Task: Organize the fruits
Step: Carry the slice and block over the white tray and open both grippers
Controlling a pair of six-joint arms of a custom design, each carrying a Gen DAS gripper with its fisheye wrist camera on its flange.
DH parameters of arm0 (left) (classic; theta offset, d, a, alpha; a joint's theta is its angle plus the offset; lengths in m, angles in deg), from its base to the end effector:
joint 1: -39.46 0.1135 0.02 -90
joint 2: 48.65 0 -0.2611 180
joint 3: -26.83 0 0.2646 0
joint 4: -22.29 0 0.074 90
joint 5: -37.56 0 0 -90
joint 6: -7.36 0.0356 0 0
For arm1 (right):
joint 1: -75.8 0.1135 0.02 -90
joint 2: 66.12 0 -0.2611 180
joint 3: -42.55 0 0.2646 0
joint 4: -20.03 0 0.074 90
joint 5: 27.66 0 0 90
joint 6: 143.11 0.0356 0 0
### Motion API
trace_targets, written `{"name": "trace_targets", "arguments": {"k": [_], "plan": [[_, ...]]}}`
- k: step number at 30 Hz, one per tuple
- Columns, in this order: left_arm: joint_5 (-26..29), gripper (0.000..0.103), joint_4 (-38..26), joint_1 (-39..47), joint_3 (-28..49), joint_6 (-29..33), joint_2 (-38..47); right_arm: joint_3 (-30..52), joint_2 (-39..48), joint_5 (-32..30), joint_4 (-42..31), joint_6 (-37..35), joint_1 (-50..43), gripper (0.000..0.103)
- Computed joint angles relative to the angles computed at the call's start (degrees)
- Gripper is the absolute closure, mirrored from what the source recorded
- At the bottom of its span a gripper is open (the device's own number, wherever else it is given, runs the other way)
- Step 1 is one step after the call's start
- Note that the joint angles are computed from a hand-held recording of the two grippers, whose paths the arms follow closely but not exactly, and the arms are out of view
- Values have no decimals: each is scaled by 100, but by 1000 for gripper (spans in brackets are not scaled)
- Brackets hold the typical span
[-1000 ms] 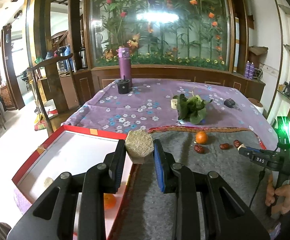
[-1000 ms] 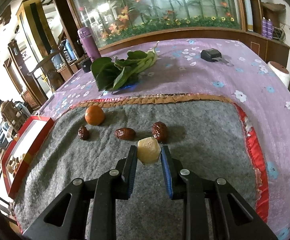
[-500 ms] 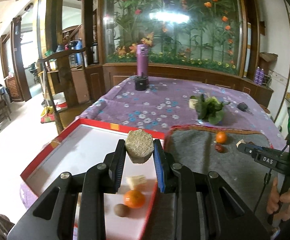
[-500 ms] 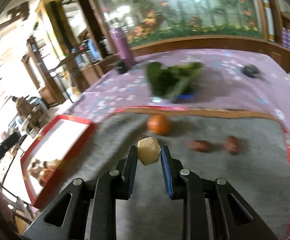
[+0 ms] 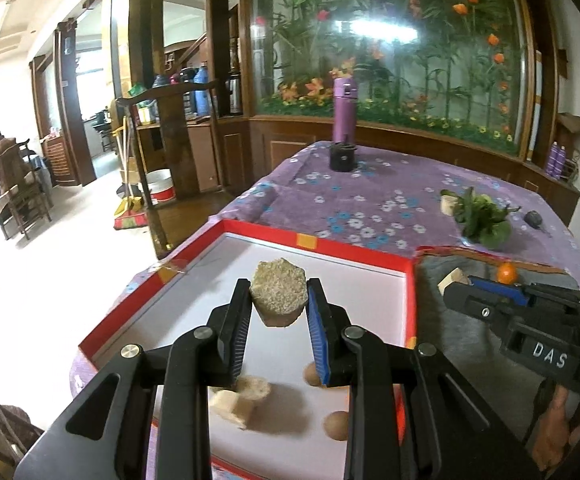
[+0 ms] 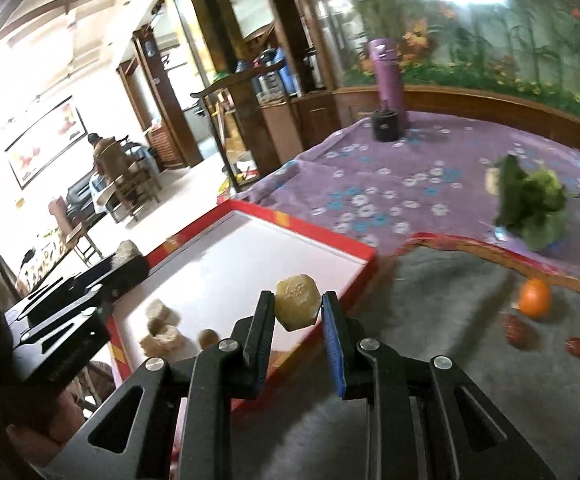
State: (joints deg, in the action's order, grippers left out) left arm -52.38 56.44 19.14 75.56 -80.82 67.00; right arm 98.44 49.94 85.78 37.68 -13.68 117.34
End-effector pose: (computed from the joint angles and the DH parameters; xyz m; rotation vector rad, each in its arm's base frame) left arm 0.3084 -0.1143 0.0461 0.4132 2.1086 -0.1895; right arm 0.2676 0.2181 0.0464 0.1635 2.2494 0.2869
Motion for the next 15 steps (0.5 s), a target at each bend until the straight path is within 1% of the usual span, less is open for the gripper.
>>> {"name": "trace_targets", "arguments": {"k": [5, 8, 15], "plan": [[14, 78, -45, 211, 230, 13, 266, 652, 507, -218, -326, -60, 25, 79], [46, 78, -109, 322, 361, -9, 417, 922, 741, -345, -417, -54, 49, 79], [-83, 78, -350, 502, 704, -16, 787, 1501, 1208, -566, -680, -76, 108, 79]]}}
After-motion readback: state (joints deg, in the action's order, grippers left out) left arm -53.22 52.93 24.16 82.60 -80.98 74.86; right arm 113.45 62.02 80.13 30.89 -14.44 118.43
